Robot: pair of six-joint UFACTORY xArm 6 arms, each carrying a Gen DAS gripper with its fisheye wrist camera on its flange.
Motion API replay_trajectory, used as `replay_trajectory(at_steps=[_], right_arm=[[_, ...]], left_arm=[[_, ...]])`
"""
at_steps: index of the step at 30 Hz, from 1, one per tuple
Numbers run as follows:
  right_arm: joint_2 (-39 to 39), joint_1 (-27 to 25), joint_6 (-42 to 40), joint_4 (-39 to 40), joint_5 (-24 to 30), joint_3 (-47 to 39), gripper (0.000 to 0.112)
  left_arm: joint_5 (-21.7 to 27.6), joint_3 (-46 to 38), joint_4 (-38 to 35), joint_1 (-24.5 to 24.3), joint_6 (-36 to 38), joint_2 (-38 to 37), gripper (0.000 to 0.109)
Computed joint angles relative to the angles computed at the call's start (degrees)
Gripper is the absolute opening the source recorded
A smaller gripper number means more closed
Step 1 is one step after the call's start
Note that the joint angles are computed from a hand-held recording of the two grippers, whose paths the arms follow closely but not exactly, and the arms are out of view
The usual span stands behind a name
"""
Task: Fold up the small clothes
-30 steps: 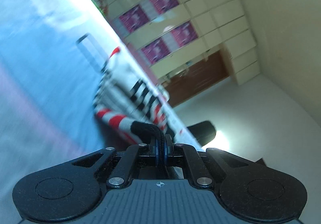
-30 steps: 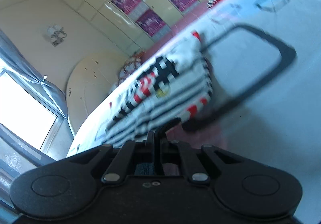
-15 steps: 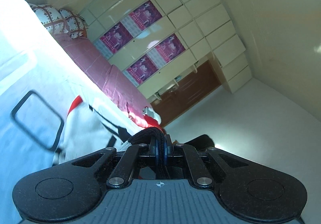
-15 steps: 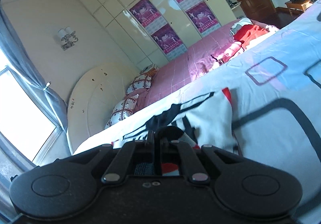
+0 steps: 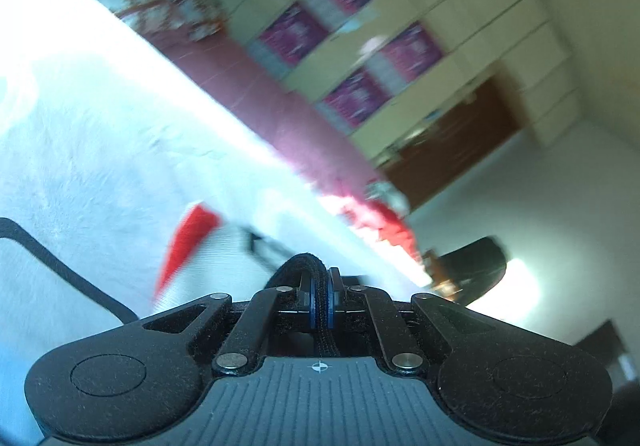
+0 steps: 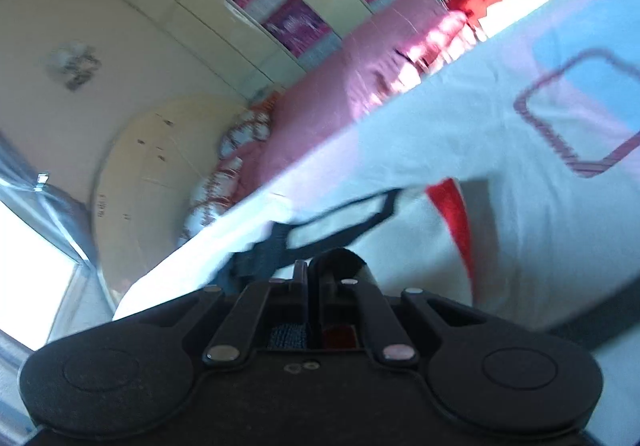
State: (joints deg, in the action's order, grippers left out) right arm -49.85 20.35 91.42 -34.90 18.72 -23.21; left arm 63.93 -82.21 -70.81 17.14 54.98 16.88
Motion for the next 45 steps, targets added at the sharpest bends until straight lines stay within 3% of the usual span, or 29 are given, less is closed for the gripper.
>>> replay_trajectory(at_steps=[2, 4, 6, 8, 14, 17, 18, 19, 21, 22, 23, 24, 28, 30, 31, 34, 37, 39, 41, 45], right_arm=[[3.41, -3.15, -2.99, 3.15, -5.34, 1.58, 0.008], [3.45, -5.80, 1.51, -1.56, -11.53, 3.89, 0.014], [2.49, -7.31, 6.36, -6.45, -14.46, 5.04, 0.025], [1.58, -8.45, 13.19, -14.03, -15.10, 5.11, 0.029], [4.49, -10.41, 12.84, -16.05, -15.36, 2.44, 0.038], [2.85, -10.31, 24.31, -26.49, -11.08, 1.23, 0.068], [1.61, -10.24, 28.40, -30.16, -9.96, 1.46, 0.068], [0.97, -10.49, 30.09, -31.43, -10.01, 1.83, 0.068], [1.50, -11.02, 26.63, -28.33, -11.59, 2.18, 0.067], [2.01, -10.45, 23.52, -26.14, -11.11, 1.86, 0.067], [2.67, -9.88, 20.37, -24.28, -10.48, 1.19, 0.067], [3.23, -9.29, 17.61, -22.79, -9.72, 0.61, 0.067], [7.42, -6.06, 1.25, -12.93, -5.18, -3.10, 0.062], [10.69, -3.47, -6.57, -9.61, -1.59, -6.21, 0.058], [12.38, -2.38, -9.87, -8.31, 0.19, -7.76, 0.058], [17.68, 1.58, -16.39, -7.13, 8.69, -13.23, 0.052], [20.86, 6.11, -15.25, -12.67, 17.79, -17.70, 0.013], [20.70, 6.70, -12.65, -15.19, 18.28, -17.48, 0.006], [19.63, 7.31, -9.29, -18.50, 19.15, -16.85, 0.005], [16.61, 8.19, -1.02, -27.95, 21.07, -15.72, 0.005]], left_arm=[[-2.12, -1.69, 1.42, -1.39, -1.11, 2.52, 0.005], [-1.28, -0.65, -2.06, -0.77, 0.82, 2.85, 0.008], [-0.85, 1.41, -4.62, -0.11, 3.77, 1.84, 0.009], [-0.42, 1.91, -5.36, 0.08, 4.77, 1.60, 0.010], [-0.44, -3.23, -1.74, -1.47, 1.11, 4.85, 0.012], [-0.88, -2.98, -3.11, -1.63, 2.76, 4.59, 0.012], [-0.82, -1.99, -4.83, -1.39, 4.99, 3.93, 0.013], [-0.86, -1.06, -5.66, -1.23, 6.58, 3.30, 0.018], [-2.63, 1.40, -8.44, -1.05, 9.61, 1.47, 0.055], [-4.84, 3.09, -11.09, -1.11, 11.67, -0.04, 0.083], [-4.70, 3.71, -13.84, -0.67, 13.55, -0.66, 0.087], [-4.20, 3.09, -14.20, -0.46, 13.60, -0.43, 0.087], [-9.55, -0.40, -4.31, -2.92, 11.52, 0.74, 0.085], [-9.06, -2.12, 1.75, -3.94, 10.52, 1.51, 0.080], [-9.16, -2.48, 4.63, -4.66, 9.92, 1.53, 0.072], [-12.72, -0.04, 11.91, -7.90, 13.50, -1.03, 0.069], [-18.90, 3.96, 14.97, -11.02, 17.54, -4.24, 0.031], [-21.10, 6.17, 12.02, -11.18, 19.44, -6.10, 0.013], [-20.18, 7.33, 6.56, -9.91, 21.31, -7.30, 0.006], [-20.54, 9.09, -4.00, -8.44, 27.89, -8.96, 0.006]])
